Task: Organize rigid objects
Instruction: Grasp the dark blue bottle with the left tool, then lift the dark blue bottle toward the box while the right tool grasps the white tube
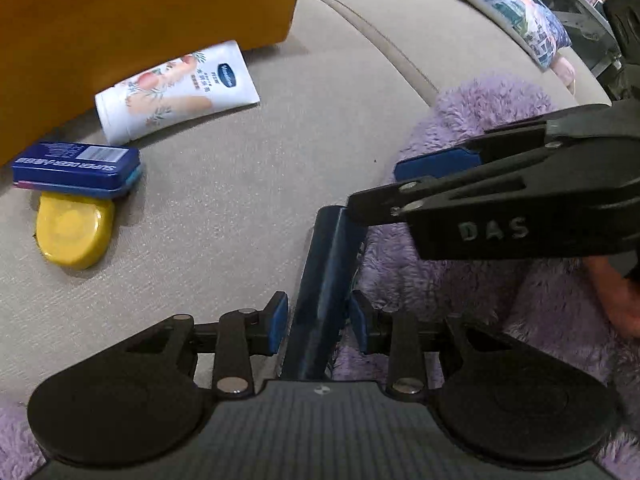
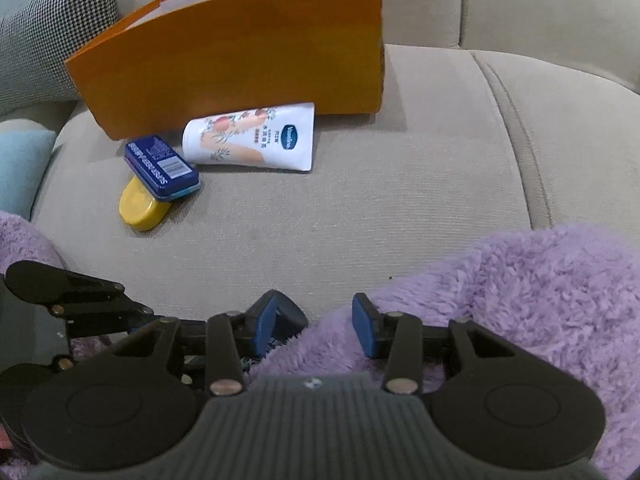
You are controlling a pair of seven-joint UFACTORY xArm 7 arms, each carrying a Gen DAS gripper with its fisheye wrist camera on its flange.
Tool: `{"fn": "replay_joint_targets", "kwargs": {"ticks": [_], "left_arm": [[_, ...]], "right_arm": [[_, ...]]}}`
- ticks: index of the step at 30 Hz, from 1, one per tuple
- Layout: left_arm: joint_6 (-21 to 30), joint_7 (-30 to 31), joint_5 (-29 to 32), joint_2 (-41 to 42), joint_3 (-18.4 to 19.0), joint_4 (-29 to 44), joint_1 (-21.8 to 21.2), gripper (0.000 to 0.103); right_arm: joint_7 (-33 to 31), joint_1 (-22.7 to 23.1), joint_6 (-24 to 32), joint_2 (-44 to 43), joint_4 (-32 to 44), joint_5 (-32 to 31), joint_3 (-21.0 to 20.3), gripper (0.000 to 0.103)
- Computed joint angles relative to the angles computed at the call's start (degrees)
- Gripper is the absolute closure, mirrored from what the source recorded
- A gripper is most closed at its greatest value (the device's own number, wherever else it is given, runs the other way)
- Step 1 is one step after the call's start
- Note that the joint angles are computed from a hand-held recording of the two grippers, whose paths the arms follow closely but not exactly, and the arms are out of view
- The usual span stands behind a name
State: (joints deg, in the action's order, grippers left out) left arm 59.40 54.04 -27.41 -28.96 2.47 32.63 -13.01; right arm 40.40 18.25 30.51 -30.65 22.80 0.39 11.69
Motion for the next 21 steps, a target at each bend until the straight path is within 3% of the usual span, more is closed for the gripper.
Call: {"fn": "replay_joint_targets", "kwargs": {"ticks": [6,14,21], "left_arm": [[-2.1,-2.1,0.6,-0.5,-1.6,-1.5,-0.8,0.063],[-3.2,-2.2,-0.3,-1.5,-0.2,-2.9,-1.1,0.064],[-4.3,-6.0,-2.2,0.1,1.8,-0.7,1.1,0.066]], "right_arm": [[-0.6,0.4,-0.7,1.3,0.4,0.3,-0.2,0.053],[-0.1,0.2,0.0,1.7,1.0,-0.4,0.4,0.051],[-0.6,0.0,1.8,2.4,2.6,-0.5,-0.1,0.054]]}}
